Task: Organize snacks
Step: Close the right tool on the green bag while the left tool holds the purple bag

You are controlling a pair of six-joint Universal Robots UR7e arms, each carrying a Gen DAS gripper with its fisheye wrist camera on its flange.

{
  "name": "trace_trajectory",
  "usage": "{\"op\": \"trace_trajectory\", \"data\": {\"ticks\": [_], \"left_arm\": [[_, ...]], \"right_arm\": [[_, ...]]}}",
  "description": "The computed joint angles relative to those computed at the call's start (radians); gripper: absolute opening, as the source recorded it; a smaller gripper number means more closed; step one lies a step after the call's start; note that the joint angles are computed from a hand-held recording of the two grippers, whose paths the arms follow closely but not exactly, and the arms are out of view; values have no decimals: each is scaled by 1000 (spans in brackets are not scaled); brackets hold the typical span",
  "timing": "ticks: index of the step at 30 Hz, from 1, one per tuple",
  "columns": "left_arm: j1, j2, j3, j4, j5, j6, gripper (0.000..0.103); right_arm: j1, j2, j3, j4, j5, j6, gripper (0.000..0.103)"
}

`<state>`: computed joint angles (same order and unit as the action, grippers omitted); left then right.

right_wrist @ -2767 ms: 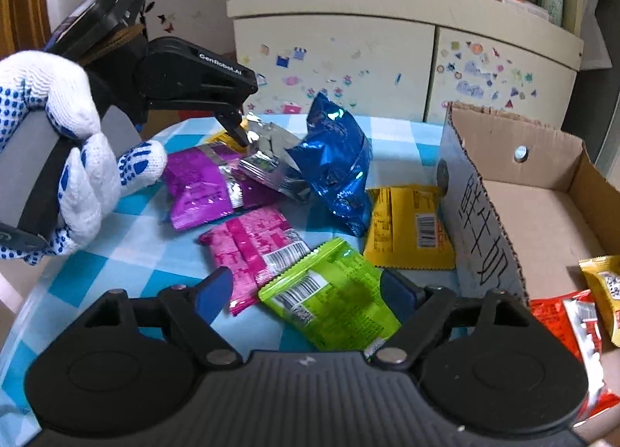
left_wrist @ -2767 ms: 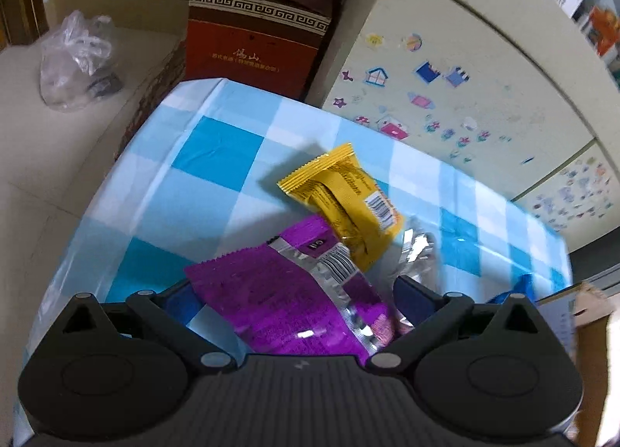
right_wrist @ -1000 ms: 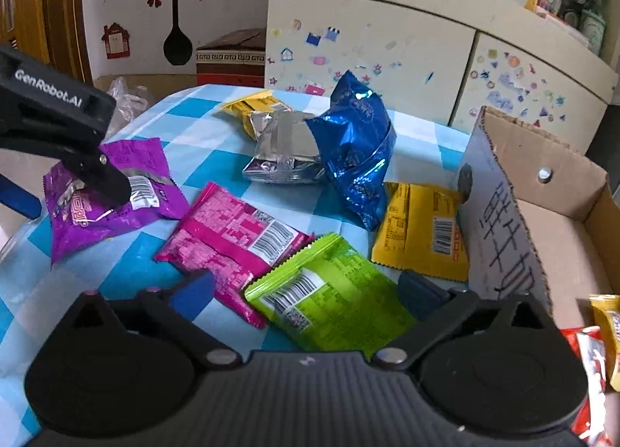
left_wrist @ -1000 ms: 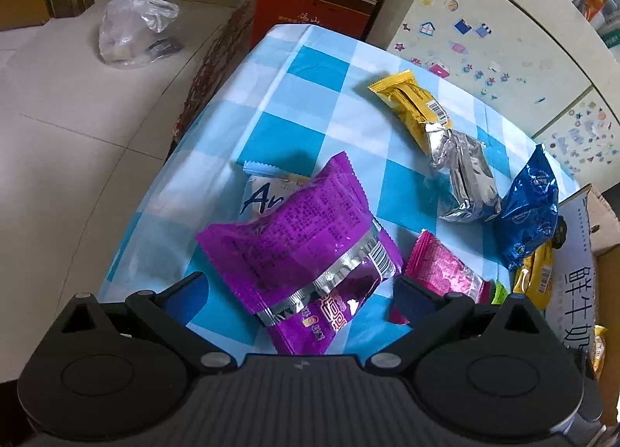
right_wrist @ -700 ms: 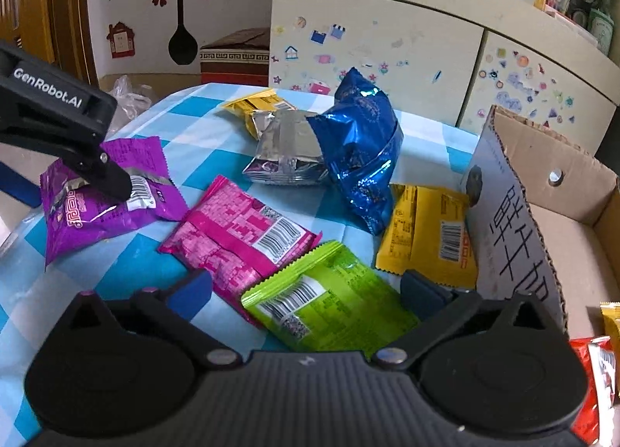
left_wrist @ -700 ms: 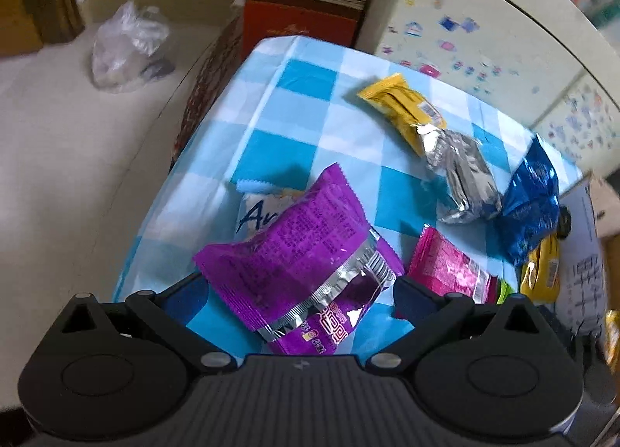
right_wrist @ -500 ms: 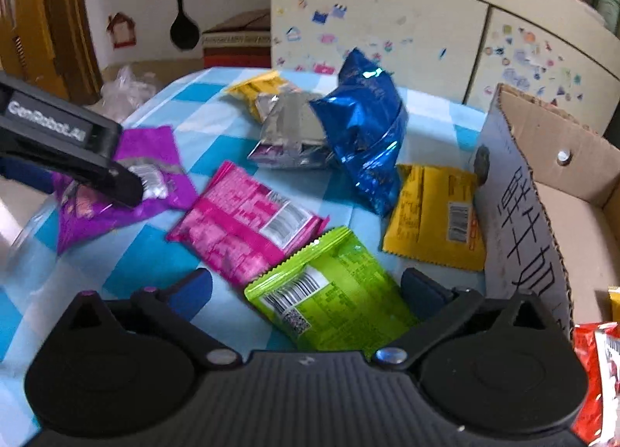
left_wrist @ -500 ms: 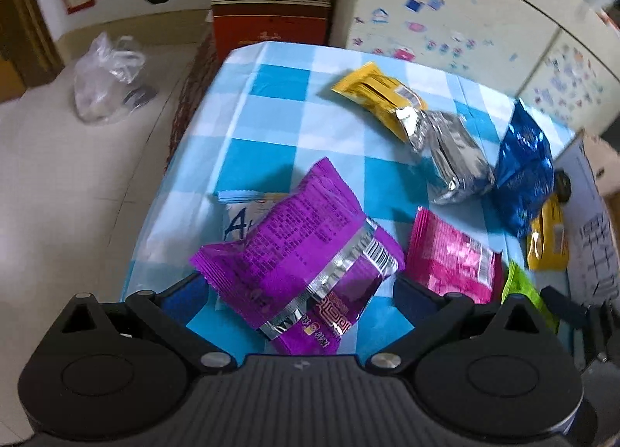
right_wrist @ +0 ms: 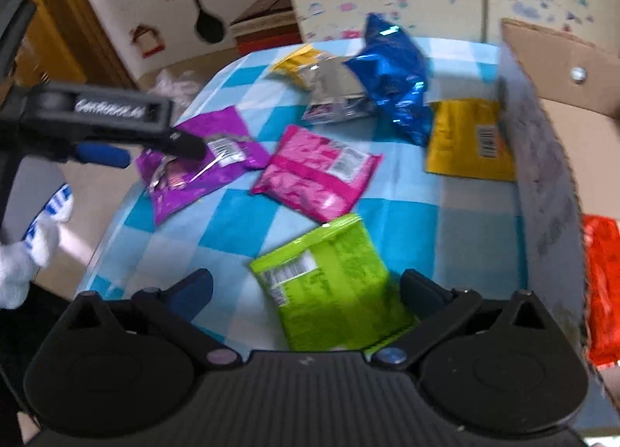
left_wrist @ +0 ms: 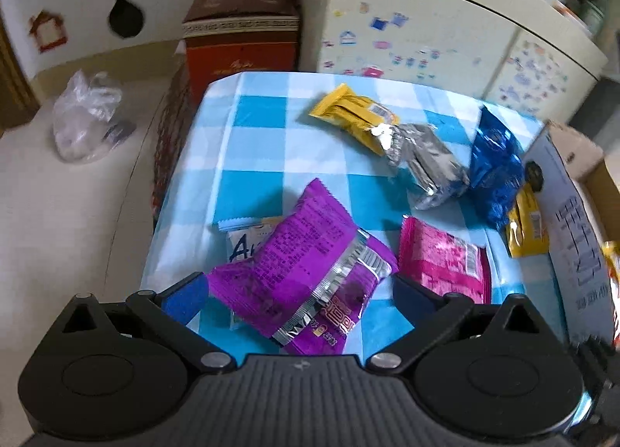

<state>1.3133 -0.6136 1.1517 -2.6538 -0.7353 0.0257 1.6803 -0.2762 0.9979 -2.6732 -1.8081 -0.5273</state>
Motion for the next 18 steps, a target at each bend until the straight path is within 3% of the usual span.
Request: {"op": "trace_trajectory", "data": {"ticks": [3,7,13,18], "left_arm": [[-2,7,1,13,-9,94,103],[-12,27,0,3,44,197,103],[3,78,-72,53,97,199,103],[28,78,-107,109,40,107,103]], "right_arm": [[7,7,12,-38,-26,-27,102],[16,21,8,-60,-57,-80,103],[21,34,3,-85,-78,-104,103],[28,48,-2,-112,-102,-127,103]]}}
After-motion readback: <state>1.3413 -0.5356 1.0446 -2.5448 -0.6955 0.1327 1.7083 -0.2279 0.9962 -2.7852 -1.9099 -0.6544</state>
